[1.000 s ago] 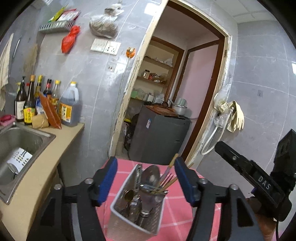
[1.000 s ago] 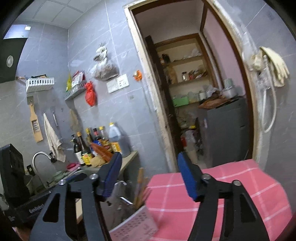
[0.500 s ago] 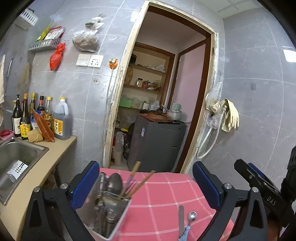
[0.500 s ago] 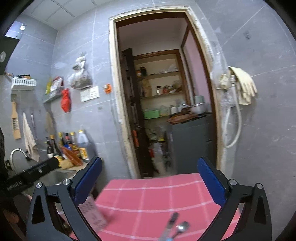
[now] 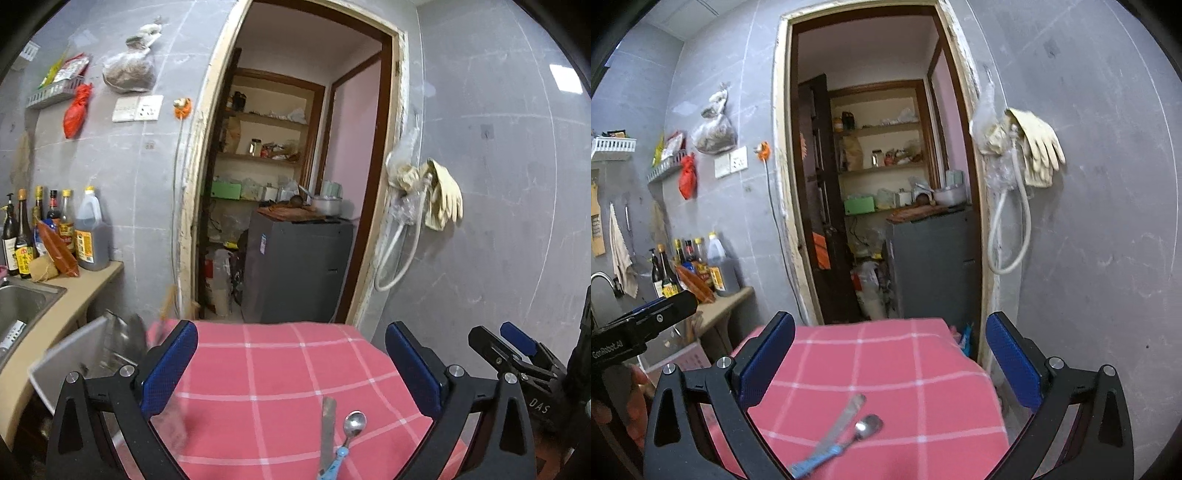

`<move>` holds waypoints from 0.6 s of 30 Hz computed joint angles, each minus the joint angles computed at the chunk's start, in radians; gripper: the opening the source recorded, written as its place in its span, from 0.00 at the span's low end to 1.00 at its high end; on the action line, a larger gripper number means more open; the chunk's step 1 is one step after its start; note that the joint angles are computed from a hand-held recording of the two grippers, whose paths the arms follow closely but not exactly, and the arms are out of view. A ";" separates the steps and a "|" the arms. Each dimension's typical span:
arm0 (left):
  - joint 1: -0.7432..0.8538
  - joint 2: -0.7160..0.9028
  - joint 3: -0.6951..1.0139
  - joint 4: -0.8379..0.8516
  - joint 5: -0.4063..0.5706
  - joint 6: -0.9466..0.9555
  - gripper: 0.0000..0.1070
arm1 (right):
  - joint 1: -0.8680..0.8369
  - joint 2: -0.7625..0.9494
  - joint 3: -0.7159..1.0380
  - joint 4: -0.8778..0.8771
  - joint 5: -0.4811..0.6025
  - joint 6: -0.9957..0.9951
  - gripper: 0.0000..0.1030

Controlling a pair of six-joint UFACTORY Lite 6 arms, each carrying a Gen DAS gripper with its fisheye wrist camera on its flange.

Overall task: Organize utensils
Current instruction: 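Move both open tools toward the blue-handled spoon and steel knife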

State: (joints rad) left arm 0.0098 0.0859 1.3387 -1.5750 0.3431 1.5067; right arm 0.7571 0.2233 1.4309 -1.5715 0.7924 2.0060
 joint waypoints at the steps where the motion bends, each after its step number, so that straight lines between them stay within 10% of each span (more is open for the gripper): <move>1: -0.016 0.008 -0.004 -0.014 -0.015 0.014 0.96 | -0.016 -0.006 -0.023 -0.004 -0.019 0.012 0.99; 13: -0.120 0.208 0.067 0.293 -0.081 -0.292 0.96 | -0.231 0.034 -0.175 -0.163 -0.396 0.216 0.98; 18: -0.128 0.302 0.136 0.524 -0.049 -0.543 0.90 | -0.300 0.126 -0.143 -0.280 -0.562 0.335 0.79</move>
State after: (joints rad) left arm -0.1182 0.3880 1.4747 -1.0512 0.2946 0.9634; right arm 0.4572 0.3491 1.2884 -1.8516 0.2305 2.3406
